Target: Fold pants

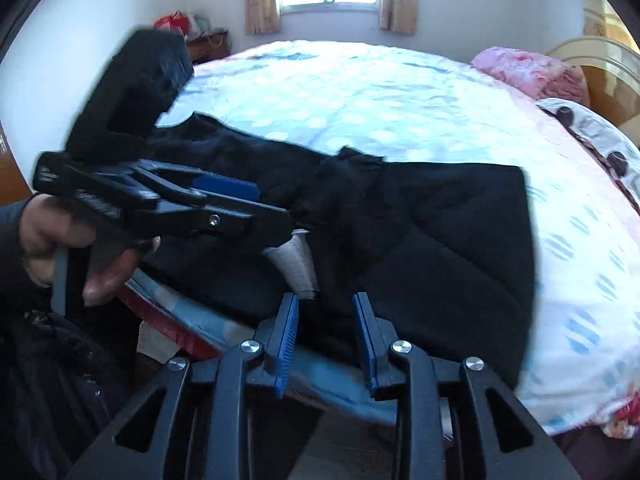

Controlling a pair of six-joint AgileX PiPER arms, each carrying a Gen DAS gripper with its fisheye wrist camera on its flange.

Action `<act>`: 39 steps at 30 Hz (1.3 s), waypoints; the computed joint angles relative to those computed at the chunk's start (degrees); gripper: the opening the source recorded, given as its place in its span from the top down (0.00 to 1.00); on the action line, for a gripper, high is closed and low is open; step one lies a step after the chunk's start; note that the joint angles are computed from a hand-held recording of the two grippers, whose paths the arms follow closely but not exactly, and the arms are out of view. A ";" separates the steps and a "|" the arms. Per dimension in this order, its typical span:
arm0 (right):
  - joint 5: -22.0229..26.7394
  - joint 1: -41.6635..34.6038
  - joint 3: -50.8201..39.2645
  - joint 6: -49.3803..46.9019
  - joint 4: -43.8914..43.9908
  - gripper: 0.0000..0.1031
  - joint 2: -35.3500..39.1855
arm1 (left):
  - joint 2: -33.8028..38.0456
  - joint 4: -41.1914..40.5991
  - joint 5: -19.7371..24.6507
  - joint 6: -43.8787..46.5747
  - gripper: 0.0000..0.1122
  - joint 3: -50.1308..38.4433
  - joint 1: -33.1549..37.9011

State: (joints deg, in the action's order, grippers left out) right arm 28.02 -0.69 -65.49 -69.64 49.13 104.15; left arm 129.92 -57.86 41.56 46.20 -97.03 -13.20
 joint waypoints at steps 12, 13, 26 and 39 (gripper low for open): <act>1.71 -7.50 3.53 -18.98 28.78 0.61 -0.39 | 4.28 11.11 0.16 -13.17 0.91 -9.71 -3.09; 2.58 -7.99 3.24 -18.70 28.97 0.61 -0.13 | 2.86 11.21 -0.83 -12.06 0.91 -7.84 -3.08; 6.56 -6.71 2.65 -17.56 31.34 0.59 -0.04 | -14.55 4.47 -4.30 2.49 0.91 15.84 9.58; -2.44 6.40 -5.04 5.60 4.29 0.58 7.43 | -10.29 -2.30 -4.66 8.55 0.91 19.85 14.88</act>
